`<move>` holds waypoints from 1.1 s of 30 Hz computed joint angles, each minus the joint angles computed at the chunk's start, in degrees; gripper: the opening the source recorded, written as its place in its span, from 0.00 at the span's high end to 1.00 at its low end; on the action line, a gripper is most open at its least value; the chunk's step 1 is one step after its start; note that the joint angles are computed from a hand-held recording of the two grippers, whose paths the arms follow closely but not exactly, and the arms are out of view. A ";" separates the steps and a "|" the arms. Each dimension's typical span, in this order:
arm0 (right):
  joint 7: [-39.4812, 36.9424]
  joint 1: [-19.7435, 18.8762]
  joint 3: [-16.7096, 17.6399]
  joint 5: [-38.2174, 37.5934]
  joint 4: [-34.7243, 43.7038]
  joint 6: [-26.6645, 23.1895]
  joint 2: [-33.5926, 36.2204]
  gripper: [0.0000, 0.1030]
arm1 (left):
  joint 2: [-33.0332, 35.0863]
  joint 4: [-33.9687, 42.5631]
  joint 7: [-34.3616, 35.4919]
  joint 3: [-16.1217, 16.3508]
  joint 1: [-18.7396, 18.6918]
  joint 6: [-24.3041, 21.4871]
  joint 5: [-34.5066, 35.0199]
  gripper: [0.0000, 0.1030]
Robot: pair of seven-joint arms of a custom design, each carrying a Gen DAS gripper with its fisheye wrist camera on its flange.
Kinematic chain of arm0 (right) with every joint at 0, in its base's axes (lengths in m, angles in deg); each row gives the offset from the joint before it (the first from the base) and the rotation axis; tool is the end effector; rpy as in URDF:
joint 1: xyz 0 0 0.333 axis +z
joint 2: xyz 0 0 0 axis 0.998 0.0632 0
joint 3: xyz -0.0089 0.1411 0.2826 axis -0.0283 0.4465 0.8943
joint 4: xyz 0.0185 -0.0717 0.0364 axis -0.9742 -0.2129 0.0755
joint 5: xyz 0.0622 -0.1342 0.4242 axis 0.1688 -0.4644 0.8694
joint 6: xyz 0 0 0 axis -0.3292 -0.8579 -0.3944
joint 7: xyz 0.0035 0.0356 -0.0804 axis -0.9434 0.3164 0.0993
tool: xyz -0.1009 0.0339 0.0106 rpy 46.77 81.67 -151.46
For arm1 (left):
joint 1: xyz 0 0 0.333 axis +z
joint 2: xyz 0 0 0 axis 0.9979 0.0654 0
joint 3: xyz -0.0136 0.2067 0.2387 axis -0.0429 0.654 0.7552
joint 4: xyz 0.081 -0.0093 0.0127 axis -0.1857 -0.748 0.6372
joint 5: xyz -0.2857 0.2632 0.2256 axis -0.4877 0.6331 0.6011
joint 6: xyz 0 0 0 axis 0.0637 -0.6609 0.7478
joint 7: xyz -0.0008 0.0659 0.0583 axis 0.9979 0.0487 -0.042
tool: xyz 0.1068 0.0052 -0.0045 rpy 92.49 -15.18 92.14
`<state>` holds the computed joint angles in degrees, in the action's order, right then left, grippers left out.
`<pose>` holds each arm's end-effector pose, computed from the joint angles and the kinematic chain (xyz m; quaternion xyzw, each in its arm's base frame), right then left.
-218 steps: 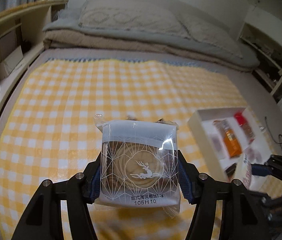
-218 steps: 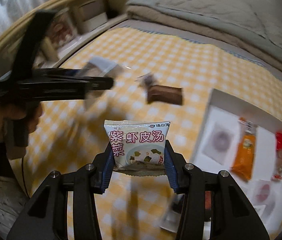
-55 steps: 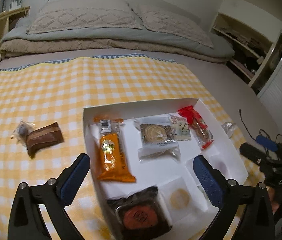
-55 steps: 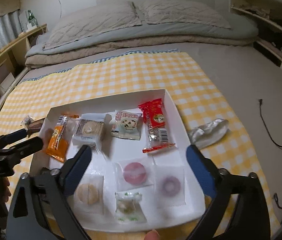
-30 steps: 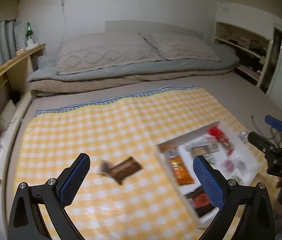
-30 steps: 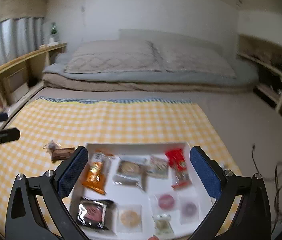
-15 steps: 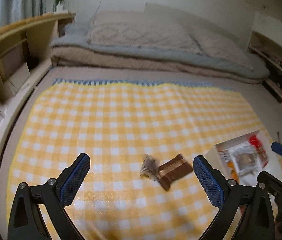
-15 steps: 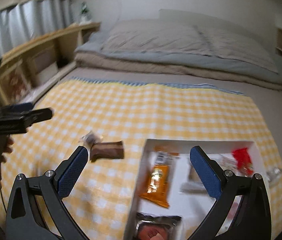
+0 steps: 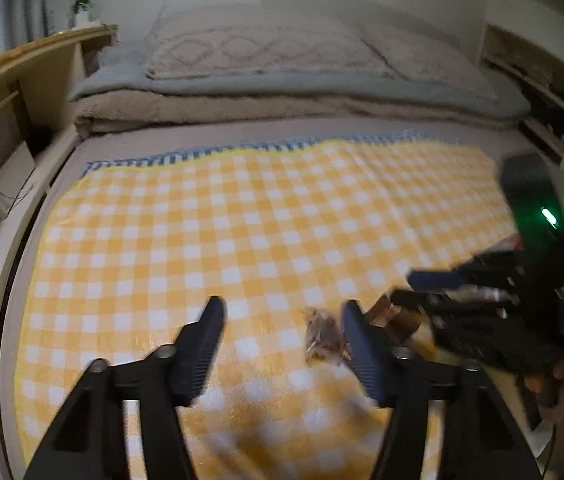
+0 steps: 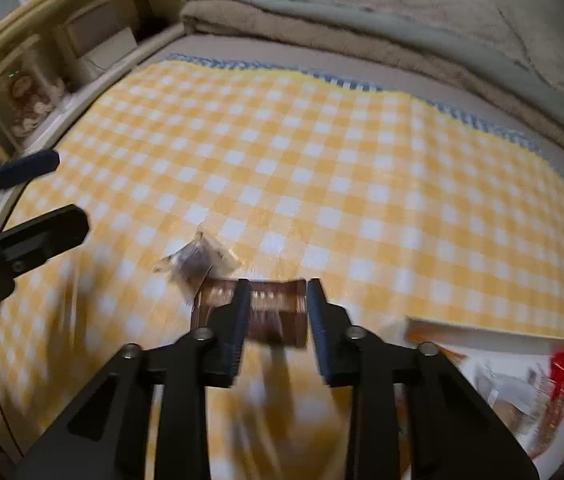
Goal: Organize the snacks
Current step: 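Grasp the small clear candy bag with the left gripper while the right grasps the brown chocolate bar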
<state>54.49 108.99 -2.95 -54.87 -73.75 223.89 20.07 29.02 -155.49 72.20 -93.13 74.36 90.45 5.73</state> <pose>0.5109 0.2865 0.4234 -0.8496 0.4844 -0.0830 0.1914 0.5035 -0.2925 0.4937 -0.6576 0.6753 -0.2613 0.2081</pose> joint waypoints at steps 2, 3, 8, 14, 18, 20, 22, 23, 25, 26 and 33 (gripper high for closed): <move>1.43 -0.25 0.15 -1.04 1.99 -0.22 2.58 0.78 | 1.02 0.00 2.32 0.75 -0.61 1.10 -1.90 0.49; 2.18 -0.35 0.15 -1.25 3.21 -0.46 4.28 0.78 | 1.60 0.15 3.68 1.14 -0.90 1.68 -3.13 0.49; 6.74 -0.55 0.16 -5.81 6.91 -6.43 8.17 0.79 | 4.31 1.66 8.18 1.76 -1.36 2.64 -5.59 0.49; 1.83 -0.95 -0.03 -0.64 4.17 -12.17 4.23 0.82 | 7.27 4.37 7.41 1.65 -1.10 2.13 -3.12 0.48; -2.87 -0.42 -0.12 2.29 1.00 -15.70 0.27 0.82 | 9.97 6.72 8.50 1.70 -1.91 0.42 -1.19 0.44; -4.76 -0.17 -0.30 3.38 -1.08 -16.16 -2.01 0.82 | 11.93 8.34 9.77 1.87 -2.48 -0.74 0.44 0.44; -5.86 -0.03 -0.64 4.62 -3.80 -15.05 -4.80 0.81 | 14.11 10.22 11.68 2.16 -3.11 -1.79 1.03 0.44; -6.50 0.07 -0.97 5.70 -5.12 -14.36 -6.14 0.81 | 15.14 11.15 12.36 2.32 -3.47 -2.32 1.34 0.44; -8.53 0.39 -1.67 7.67 -7.95 -12.55 -8.97 0.81 | 17.14 13.06 14.09 2.61 -4.20 -3.71 1.48 0.44; -10.02 0.71 -2.12 8.90 -9.42 -11.26 -10.39 0.79 | 17.86 13.67 15.11 2.74 -4.47 -3.84 1.10 0.44; -17.74 1.75 -3.78 11.43 -10.76 -9.90 -12.98 0.52 | 21.88 16.35 20.22 3.64 -5.32 -4.32 -4.11 0.50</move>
